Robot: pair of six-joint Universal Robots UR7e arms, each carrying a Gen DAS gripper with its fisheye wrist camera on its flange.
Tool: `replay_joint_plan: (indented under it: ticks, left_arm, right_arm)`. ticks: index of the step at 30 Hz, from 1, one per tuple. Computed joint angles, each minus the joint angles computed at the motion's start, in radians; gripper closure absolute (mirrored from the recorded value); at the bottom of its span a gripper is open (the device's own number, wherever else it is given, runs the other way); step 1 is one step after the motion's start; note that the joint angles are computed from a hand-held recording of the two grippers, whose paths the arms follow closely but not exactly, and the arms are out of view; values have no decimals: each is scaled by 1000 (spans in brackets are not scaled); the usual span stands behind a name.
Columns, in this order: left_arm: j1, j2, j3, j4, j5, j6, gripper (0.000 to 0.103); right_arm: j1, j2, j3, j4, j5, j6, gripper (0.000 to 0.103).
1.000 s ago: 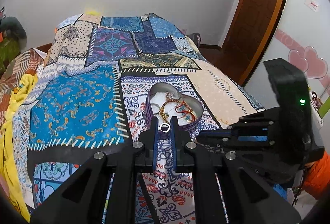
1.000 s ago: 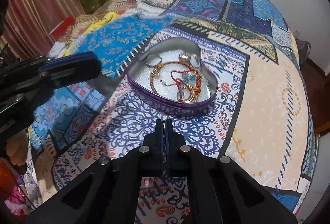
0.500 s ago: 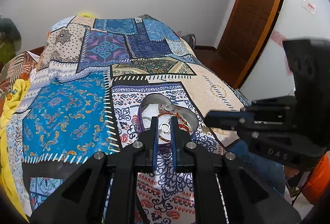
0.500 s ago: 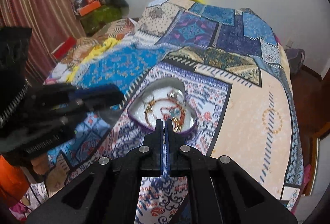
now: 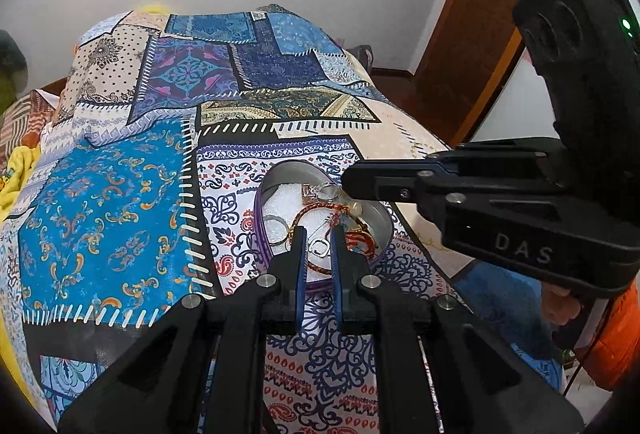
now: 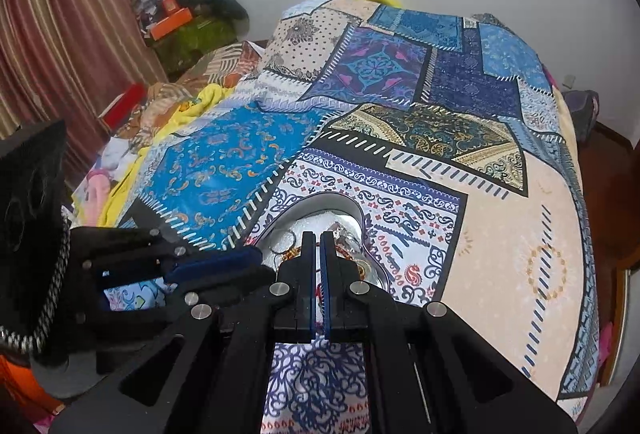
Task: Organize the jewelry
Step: 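Lower the rings into the tin and open both grippers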
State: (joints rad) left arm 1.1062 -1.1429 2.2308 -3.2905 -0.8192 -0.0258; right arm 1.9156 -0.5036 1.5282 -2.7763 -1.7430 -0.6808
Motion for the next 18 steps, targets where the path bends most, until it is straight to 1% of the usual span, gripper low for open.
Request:
replay_joint_plan:
  ticks: [3,6,10,13,16,18]
  left_arm:
    - [-2,-1,3,-7,7,2,94]
    - [-5,-5,3,4,15,-2,94]
    - [-17,-19,10,10,36,-21,94]
    - [-46,-33,28,-4,82,-28,93]
    - [-92,-56,53,-27,143,-31,93]
    - [-132,-74,72,-44,194,-34,90]
  right_arm:
    - [-3,2,-7,9,2,7,101]
    - [-1,-1,-6,8,-13,10,101]
    - [1,-18,6,11,-23,26,98]
    - [9,-44,43,-36,-35,16,97]
    - [19,-82,90,-84,-32,8,97]
    - [27,-112,130,-128,-27,1,97]
